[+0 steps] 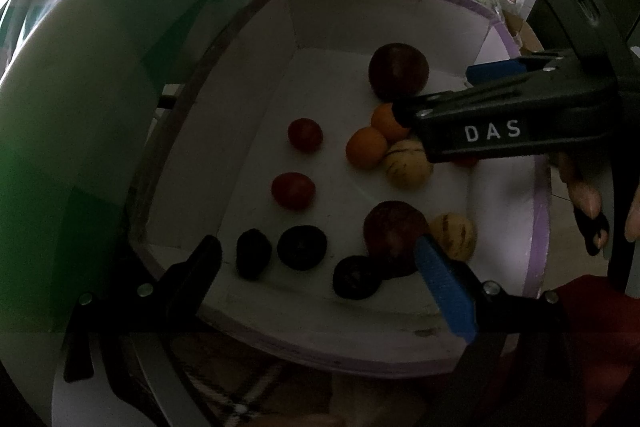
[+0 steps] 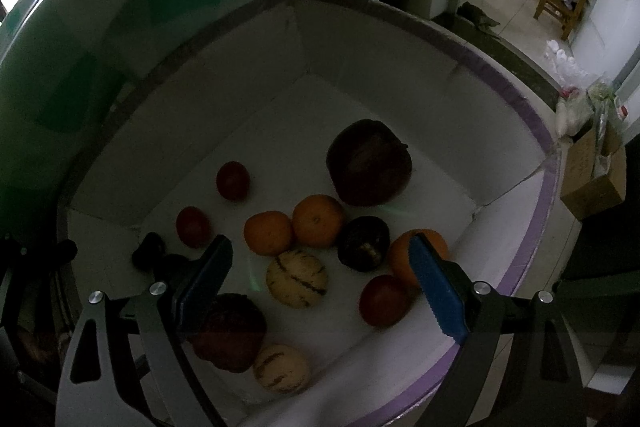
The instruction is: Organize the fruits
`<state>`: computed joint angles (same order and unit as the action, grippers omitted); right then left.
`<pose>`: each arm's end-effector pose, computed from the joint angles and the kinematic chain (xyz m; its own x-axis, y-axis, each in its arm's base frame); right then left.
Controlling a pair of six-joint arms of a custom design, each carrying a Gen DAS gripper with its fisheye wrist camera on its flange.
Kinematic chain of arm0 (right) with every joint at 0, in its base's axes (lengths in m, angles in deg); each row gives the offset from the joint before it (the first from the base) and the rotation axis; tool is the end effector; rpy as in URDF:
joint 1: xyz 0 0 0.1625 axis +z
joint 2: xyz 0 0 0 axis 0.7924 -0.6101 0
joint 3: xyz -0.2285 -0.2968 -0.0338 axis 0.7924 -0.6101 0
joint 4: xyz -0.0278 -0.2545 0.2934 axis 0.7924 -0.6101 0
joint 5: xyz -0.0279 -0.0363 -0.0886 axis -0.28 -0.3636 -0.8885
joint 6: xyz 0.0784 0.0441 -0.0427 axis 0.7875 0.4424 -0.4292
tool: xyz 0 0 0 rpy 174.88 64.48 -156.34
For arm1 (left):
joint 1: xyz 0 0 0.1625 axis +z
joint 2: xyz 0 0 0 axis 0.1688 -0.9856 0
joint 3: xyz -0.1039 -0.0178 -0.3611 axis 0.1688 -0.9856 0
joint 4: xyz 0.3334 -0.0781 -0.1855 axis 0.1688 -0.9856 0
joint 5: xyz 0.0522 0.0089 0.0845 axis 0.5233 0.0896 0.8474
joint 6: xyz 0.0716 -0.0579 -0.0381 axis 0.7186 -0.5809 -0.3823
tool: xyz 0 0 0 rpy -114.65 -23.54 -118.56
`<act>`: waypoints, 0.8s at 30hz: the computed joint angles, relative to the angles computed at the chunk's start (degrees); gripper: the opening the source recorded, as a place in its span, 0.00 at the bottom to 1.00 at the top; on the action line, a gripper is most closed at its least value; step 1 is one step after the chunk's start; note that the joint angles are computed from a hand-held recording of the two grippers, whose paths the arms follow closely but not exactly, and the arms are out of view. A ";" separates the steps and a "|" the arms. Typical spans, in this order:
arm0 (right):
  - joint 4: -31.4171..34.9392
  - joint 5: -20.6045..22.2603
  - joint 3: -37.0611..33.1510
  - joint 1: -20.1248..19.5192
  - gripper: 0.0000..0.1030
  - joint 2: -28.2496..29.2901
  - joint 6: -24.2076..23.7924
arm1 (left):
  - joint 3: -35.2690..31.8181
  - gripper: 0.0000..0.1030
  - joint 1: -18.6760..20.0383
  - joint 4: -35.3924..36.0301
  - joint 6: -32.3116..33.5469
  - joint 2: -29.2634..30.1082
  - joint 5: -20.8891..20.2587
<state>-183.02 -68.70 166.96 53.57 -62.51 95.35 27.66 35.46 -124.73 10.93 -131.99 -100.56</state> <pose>0.2074 -0.5091 0.1575 -0.7474 0.2986 0.5935 -0.0335 0.8752 -0.4826 -0.2462 -0.5190 0.1272 -0.4015 0.7372 -0.5435 0.7670 0.5949 0.2403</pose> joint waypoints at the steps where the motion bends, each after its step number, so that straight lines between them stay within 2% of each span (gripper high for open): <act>1: -0.05 0.09 0.02 0.04 0.84 0.05 0.02 | 0.07 0.94 -0.02 0.04 -0.07 -0.08 0.03; 14: 0.00 0.23 0.08 -0.07 0.84 -0.09 -0.11 | -0.24 0.94 0.28 0.68 0.06 -0.09 -0.11; 24: 2.25 -1.28 -0.65 0.68 0.84 0.00 1.29 | 1.41 0.94 -0.82 -2.23 1.86 -1.38 0.53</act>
